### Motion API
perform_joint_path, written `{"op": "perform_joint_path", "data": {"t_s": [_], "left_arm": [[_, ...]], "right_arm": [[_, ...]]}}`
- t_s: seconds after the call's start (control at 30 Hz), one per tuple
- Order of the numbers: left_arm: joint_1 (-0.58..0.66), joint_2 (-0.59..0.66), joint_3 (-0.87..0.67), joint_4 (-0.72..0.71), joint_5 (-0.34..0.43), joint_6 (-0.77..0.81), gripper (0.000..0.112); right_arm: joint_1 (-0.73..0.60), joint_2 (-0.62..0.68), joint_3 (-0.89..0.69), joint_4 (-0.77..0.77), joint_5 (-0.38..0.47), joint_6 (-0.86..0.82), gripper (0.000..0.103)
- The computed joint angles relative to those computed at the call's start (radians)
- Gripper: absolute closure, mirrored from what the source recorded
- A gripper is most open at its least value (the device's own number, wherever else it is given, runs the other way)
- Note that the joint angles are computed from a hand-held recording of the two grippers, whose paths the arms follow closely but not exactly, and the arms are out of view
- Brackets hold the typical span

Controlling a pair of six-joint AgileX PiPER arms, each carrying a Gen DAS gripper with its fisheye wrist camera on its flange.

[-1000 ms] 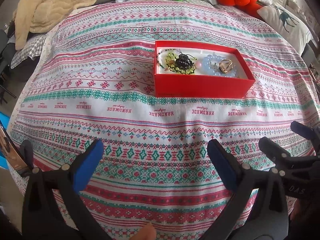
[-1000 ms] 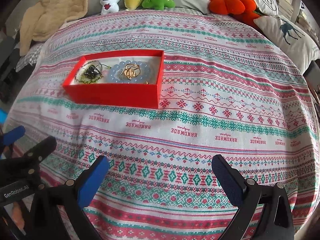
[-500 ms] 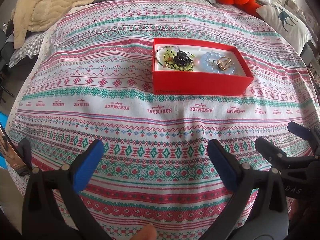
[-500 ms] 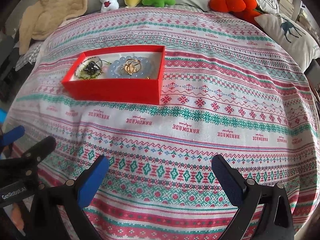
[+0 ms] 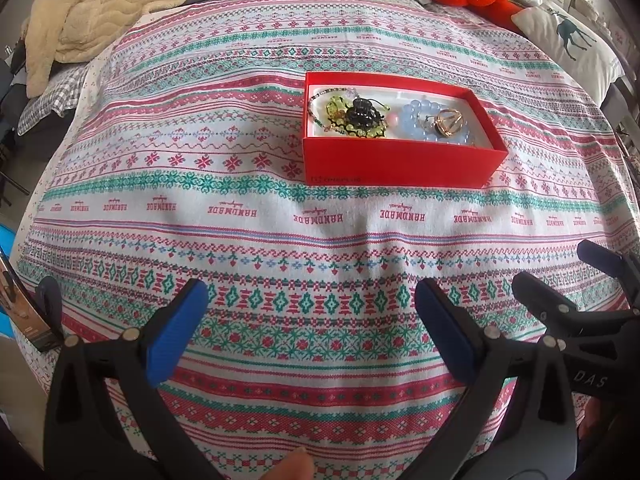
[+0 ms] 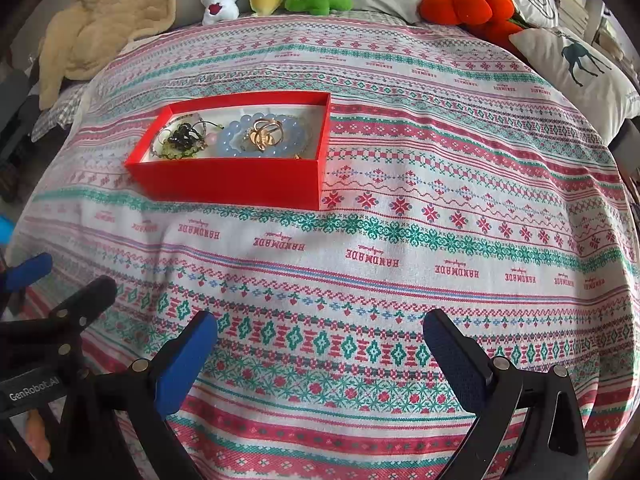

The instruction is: Organize jewelry

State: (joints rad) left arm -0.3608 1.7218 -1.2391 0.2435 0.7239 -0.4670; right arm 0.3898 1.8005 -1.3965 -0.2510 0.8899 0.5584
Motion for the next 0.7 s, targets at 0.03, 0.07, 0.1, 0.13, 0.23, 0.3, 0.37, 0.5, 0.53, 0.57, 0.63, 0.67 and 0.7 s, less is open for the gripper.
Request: {"op": "perform_joint_path", "data": {"t_s": [0.03,0.07,0.1,0.13,0.23,0.3,0.37,0.5,0.53,0.57,0.63,0.67,0.7], "left_arm": [[0.0,0.0,0.0,0.0,0.0,0.0,0.01],[0.0,0.0,0.001,0.001,0.0,-0.001,0.01],[-0.001,0.0,0.001,0.0,-0.001,-0.002,0.01],[0.0,0.0,0.002,0.0,-0.001,-0.001,0.01],[-0.002,0.0,0.0,0.0,0.001,-0.002,0.01],[-0.001,0.0,0.003,-0.002,-0.002,0.002,0.01],[-0.002,0.0,0.006,0.0,-0.004,0.002,0.01],[-0.004,0.001,0.006,0.002,-0.003,0.0,0.01],[-0.004,0.001,0.006,0.002,-0.003,0.0,0.01],[-0.004,0.001,0.007,0.002,-0.004,-0.001,0.01],[-0.002,0.002,0.006,-0.001,-0.004,0.003,0.01],[-0.003,0.002,0.008,-0.002,-0.004,0.002,0.01],[-0.003,0.003,0.009,-0.001,-0.004,0.0,0.01]], "right_arm": [[0.0,0.0,-0.001,0.0,0.0,-0.001,0.0],[-0.001,0.001,-0.001,0.002,0.001,-0.002,0.0],[0.0,0.0,-0.001,0.001,0.001,-0.002,0.0],[0.0,0.001,-0.001,0.001,0.001,-0.001,0.0],[0.001,0.001,-0.001,0.001,0.003,-0.001,0.0],[0.0,-0.001,0.003,0.0,0.0,-0.001,0.0],[0.0,-0.001,0.003,0.0,0.0,-0.001,0.0],[0.002,0.0,0.003,0.0,0.001,0.001,0.0],[0.002,0.0,0.003,-0.001,0.001,0.001,0.0],[0.001,-0.001,0.005,0.0,0.0,0.0,0.0],[0.001,-0.002,0.007,-0.001,-0.002,0.001,0.0],[0.001,-0.002,0.007,-0.001,-0.002,0.001,0.0],[0.001,-0.001,0.006,-0.001,-0.002,0.001,0.0]]}}
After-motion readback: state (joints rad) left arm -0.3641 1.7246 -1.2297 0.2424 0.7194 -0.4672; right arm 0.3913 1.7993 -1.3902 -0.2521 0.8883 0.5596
